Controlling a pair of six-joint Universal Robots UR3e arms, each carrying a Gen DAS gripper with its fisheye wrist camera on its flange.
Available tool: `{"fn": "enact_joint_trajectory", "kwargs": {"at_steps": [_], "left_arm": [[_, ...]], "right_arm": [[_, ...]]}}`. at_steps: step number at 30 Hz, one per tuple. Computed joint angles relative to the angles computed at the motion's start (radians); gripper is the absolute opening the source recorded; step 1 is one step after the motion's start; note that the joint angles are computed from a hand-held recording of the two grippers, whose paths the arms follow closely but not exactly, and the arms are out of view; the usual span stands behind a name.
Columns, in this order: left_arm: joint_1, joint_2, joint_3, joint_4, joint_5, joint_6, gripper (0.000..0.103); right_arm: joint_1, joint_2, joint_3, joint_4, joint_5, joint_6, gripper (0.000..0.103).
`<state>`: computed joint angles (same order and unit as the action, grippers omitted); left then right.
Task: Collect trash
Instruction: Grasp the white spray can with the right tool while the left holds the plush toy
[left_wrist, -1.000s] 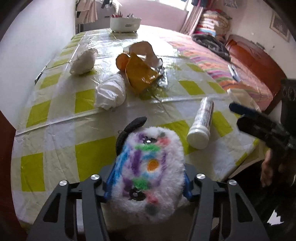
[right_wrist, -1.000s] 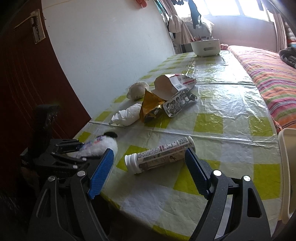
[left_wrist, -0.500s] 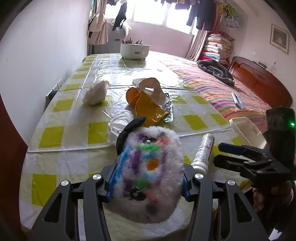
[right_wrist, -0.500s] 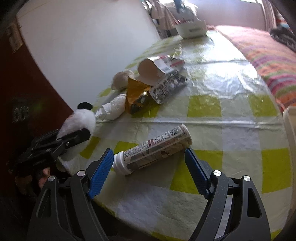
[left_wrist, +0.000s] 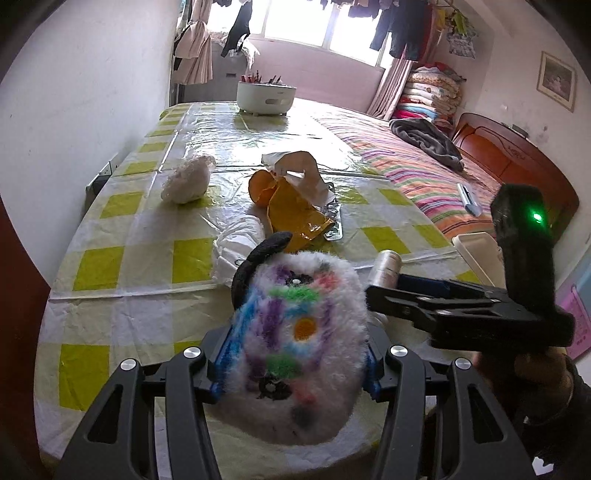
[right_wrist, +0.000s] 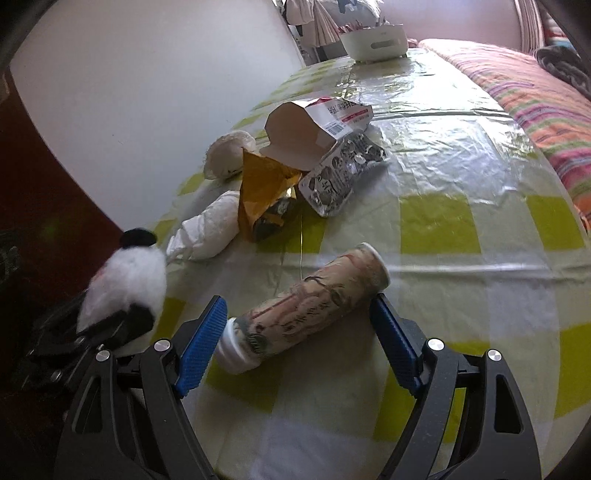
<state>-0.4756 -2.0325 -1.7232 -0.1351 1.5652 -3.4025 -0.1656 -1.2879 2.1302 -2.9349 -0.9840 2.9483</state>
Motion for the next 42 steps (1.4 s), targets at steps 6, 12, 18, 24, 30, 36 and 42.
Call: {"fn": "enact_joint_trajectory", "kwargs": {"at_steps": [6, 12, 18, 24, 30, 36, 42], "left_arm": [[0.014, 0.018, -0.027, 0.010, -0.018, -0.005, 0.053], [0.031, 0.036, -0.060, 0.025, -0.029, -0.012, 0.054], [0.043, 0.054, -0.092, 0.043, -0.035, -0.021, 0.054], [0.038, 0.054, -0.092, 0.035, -0.033, -0.025, 0.055], [0.040, 0.048, -0.089, 0.036, -0.032, -0.031, 0.055], [0.038, 0.033, -0.101, 0.103, -0.037, -0.057, 0.055], [0.013, -0.004, -0.064, 0.137, -0.042, -0.066, 0.053]], "right_arm": [[0.077, 0.090, -0.113, -0.039, -0.090, 0.059, 0.078], [0.144, 0.163, -0.215, -0.036, -0.148, 0.054, 0.071], [0.181, 0.192, -0.282, 0.019, -0.146, 0.016, 0.056], [0.206, 0.203, -0.321, 0.097, -0.099, -0.049, 0.035], [0.188, 0.148, -0.236, 0.088, -0.068, -0.122, 0.028], [0.073, 0.081, -0.131, 0.101, 0.013, -0.167, 0.028], [-0.069, -0.012, -0.027, 0.103, 0.118, -0.194, 0.028]]}}
